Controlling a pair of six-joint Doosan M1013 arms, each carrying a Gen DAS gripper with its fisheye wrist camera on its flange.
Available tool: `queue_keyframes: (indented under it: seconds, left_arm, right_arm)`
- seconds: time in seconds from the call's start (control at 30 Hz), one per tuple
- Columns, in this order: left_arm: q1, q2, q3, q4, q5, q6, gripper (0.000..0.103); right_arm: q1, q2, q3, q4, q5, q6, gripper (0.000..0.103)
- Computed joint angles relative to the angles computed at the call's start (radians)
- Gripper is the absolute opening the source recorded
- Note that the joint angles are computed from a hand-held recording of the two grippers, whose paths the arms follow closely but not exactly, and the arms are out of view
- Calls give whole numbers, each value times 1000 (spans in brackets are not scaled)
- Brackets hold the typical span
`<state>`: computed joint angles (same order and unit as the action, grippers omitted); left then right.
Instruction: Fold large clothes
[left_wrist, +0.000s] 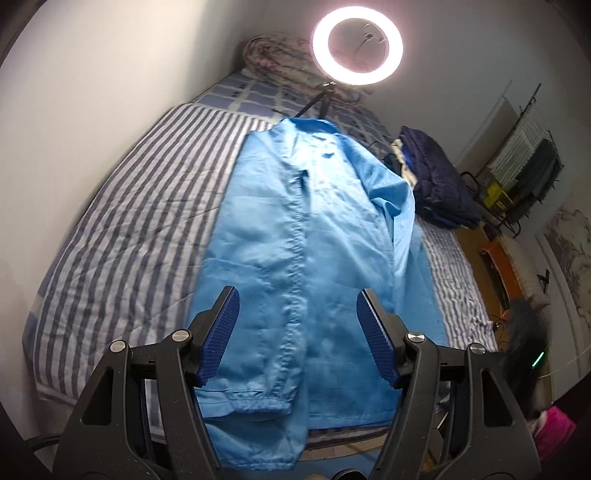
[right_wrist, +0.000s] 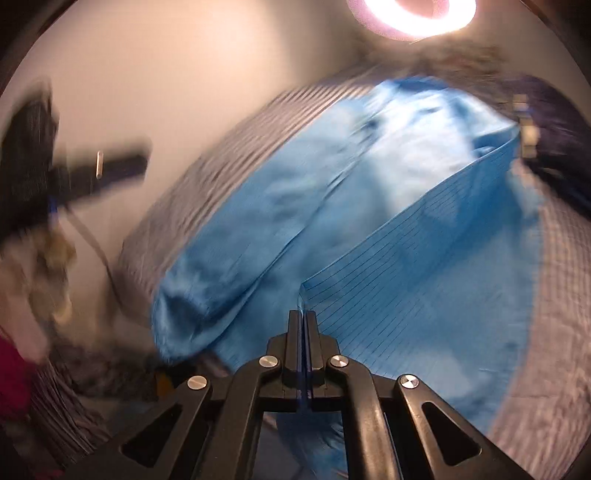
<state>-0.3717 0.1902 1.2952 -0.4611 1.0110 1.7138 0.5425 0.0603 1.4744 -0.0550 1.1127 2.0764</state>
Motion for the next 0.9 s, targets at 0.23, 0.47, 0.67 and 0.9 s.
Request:
queue_keyframes:
  seconds: [0.23,0.47,0.67,0.9]
  left_arm:
    - [4,15,15,-7,45,-8,68]
    - [-31,35,34,-69,136,37,68]
    - [-61,43,70,-145,213,40,68]
    - [-97,46,119,-140,229,11,68]
  right_arm:
    - [24,41,19,85,40,-123,0]
    - [-16,-57,75,161,-13,-122,49]
    - [-132,-170,129,163,-108,-50,50]
    - [-291,-199,171,43,-156,136,51]
